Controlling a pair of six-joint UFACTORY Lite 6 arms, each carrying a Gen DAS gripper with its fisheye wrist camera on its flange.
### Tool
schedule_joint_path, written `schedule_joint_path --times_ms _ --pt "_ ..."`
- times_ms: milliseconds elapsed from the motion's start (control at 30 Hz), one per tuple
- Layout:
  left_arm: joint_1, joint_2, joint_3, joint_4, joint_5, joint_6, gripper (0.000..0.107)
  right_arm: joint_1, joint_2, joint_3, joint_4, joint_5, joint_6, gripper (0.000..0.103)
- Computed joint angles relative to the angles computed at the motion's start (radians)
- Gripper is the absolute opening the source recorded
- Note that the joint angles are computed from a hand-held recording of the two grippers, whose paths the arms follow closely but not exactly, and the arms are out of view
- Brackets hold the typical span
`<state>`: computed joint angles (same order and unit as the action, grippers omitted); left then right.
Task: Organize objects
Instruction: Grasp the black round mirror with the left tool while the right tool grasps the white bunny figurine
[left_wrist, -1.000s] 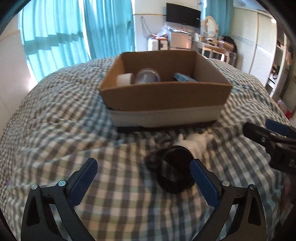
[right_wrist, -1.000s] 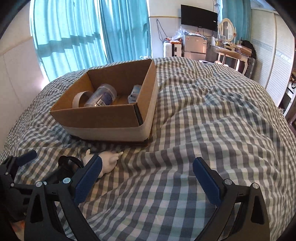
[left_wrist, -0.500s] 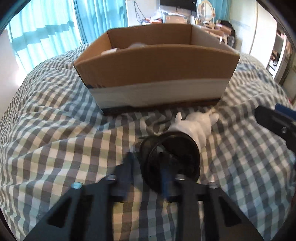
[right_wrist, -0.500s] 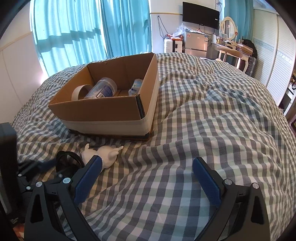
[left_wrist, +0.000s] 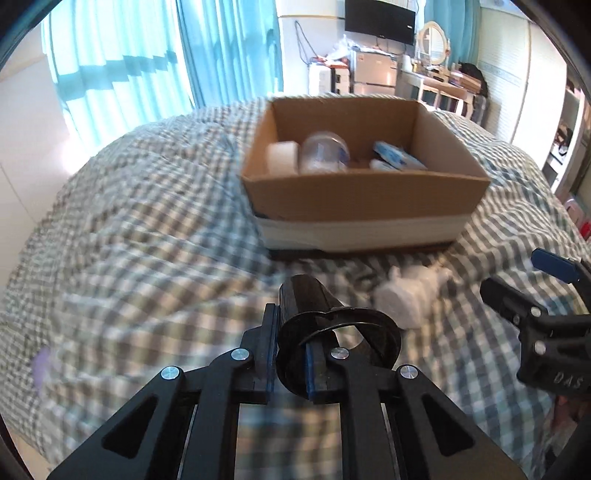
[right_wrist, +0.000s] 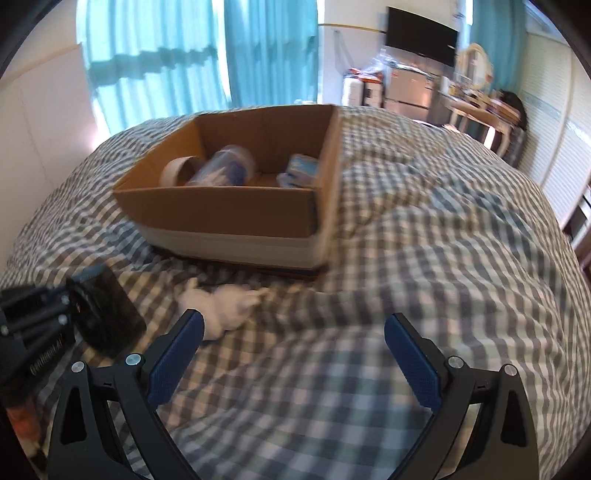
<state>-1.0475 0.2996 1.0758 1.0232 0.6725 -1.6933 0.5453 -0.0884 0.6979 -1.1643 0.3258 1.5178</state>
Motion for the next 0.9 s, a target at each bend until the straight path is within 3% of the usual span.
schedule_joint_path --times_ms 167,400,633,767,900 --pt "0.08 -0.092 -0.083 0.009 -0.035 0.011 0.012 0.022 0.103 0.107 -0.004 -0.042 0.002 0.099" --pt "0.124 -0.12 -0.119 0.02 -0.1 0.021 0.012 0.009 0.416 0.345 0.359 -0.083 -0.392 0.09" --pt "0.14 -0.105 -0.123 0.029 -0.156 0.025 0.012 -0.012 0.587 0.483 0.639 -0.065 -0.668 0.083" --pt "0.141 -0.095 -0.123 0.036 -0.174 0.03 0.012 -0.003 0.609 0.499 0.63 -0.045 -0.665 0.066" --pt "0.135 -0.095 -0.121 0.032 -0.177 0.043 0.012 0.026 0.565 0.454 0.494 -0.023 -0.521 0.065"
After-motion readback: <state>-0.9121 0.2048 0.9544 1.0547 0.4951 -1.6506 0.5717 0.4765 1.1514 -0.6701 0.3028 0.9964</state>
